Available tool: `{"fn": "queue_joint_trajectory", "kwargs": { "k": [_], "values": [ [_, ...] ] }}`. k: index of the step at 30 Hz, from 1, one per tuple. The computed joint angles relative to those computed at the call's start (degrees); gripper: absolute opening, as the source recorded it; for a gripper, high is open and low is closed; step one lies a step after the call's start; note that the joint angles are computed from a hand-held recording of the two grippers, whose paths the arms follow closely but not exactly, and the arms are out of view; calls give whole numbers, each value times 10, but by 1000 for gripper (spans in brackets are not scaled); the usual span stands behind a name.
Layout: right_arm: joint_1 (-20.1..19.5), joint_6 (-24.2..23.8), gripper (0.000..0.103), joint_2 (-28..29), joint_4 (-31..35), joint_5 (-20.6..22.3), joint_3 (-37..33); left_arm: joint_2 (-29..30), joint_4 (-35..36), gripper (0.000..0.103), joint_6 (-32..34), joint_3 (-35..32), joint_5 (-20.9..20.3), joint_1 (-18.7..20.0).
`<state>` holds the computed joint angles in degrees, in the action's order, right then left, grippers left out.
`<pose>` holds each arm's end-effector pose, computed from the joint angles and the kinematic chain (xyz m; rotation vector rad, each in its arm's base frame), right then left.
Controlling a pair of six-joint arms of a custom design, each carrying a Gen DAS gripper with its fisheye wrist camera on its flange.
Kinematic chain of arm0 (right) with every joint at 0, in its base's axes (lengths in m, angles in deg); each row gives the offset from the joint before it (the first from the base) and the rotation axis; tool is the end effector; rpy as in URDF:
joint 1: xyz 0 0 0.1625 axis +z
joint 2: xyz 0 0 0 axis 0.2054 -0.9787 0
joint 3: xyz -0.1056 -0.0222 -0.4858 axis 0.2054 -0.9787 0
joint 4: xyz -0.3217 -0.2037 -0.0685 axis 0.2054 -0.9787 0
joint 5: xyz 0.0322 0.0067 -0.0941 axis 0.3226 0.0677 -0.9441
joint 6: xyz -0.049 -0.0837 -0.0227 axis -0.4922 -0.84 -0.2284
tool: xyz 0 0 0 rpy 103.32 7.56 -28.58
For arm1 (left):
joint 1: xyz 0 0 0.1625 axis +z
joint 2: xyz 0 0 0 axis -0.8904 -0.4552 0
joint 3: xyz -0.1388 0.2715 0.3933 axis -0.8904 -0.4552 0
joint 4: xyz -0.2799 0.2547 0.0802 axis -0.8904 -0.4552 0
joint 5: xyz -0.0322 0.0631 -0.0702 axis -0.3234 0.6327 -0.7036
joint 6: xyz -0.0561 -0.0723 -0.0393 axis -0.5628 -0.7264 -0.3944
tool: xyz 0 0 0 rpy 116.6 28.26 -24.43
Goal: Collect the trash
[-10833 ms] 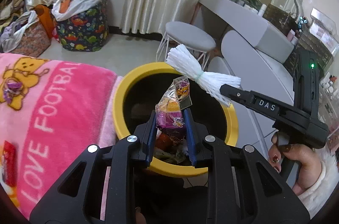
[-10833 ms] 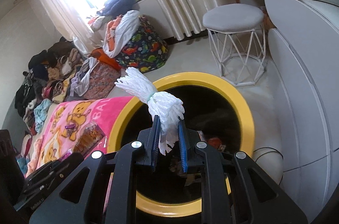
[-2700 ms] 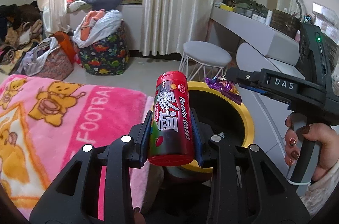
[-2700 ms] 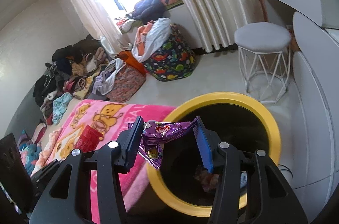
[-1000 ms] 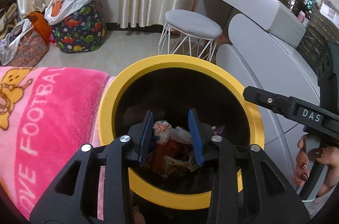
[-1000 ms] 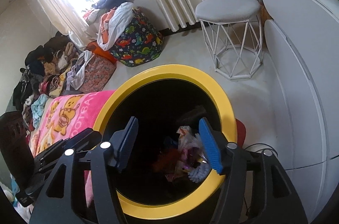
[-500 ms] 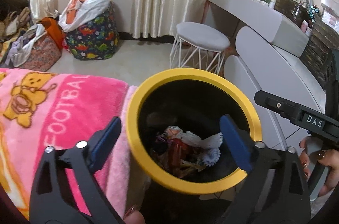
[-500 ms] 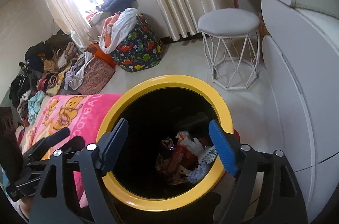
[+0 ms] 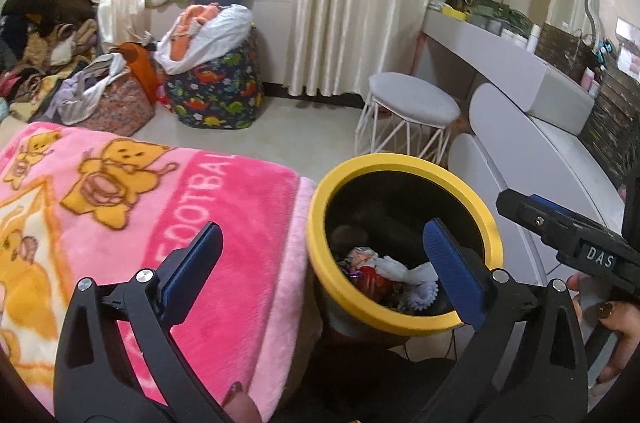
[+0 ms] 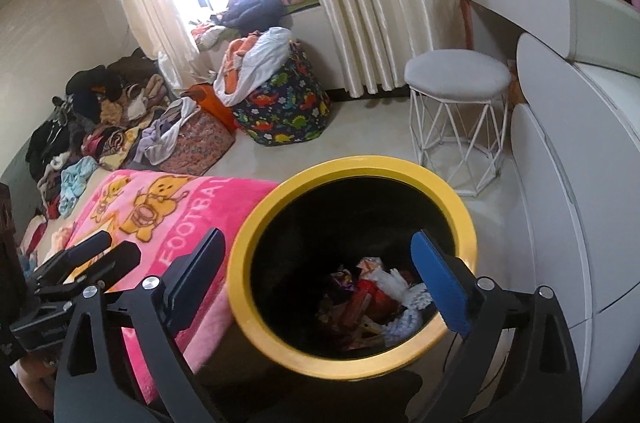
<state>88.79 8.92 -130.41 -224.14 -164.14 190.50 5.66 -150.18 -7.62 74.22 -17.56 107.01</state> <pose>0.1825 -0.5214 0.2481 0.1579 -2.3621 1.2021 -0.2999 -0.5628 0.1622 0.8349 2.4121 -0.8732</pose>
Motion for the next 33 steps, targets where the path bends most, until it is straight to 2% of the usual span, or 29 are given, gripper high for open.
{"fn": "queue_joint_trajectory", "kwargs": {
  "k": [5, 7, 10, 14, 16, 22, 26, 33],
  "values": [
    [21, -33, 97, 24, -60, -14, 3, -20, -42, 92, -6, 38, 45, -7],
    [30, -55, 97, 39, -106, -13, 9, -27, -57, 92, -3, 53, 60, -10],
    [39, -88, 97, 61, -172, -9, 16, -31, -124, 92, 25, 85, 88, -15],
    [48, -134, 97, 102, -292, 4, 29, -35, -202, 92, 45, 127, 118, -22],
    [50, -155, 97, 118, -339, 14, 32, -33, -252, 92, 62, 147, 129, -25],
    [59, -222, 97, 166, -471, 34, 45, -33, -327, 92, 88, 181, 152, -33],
    [60, -253, 97, 182, -507, 53, 52, -39, -337, 92, 77, 192, 152, -29],
    [63, -262, 97, 191, -501, 50, 51, -39, -341, 92, 76, 194, 149, -26]
  ]
}}
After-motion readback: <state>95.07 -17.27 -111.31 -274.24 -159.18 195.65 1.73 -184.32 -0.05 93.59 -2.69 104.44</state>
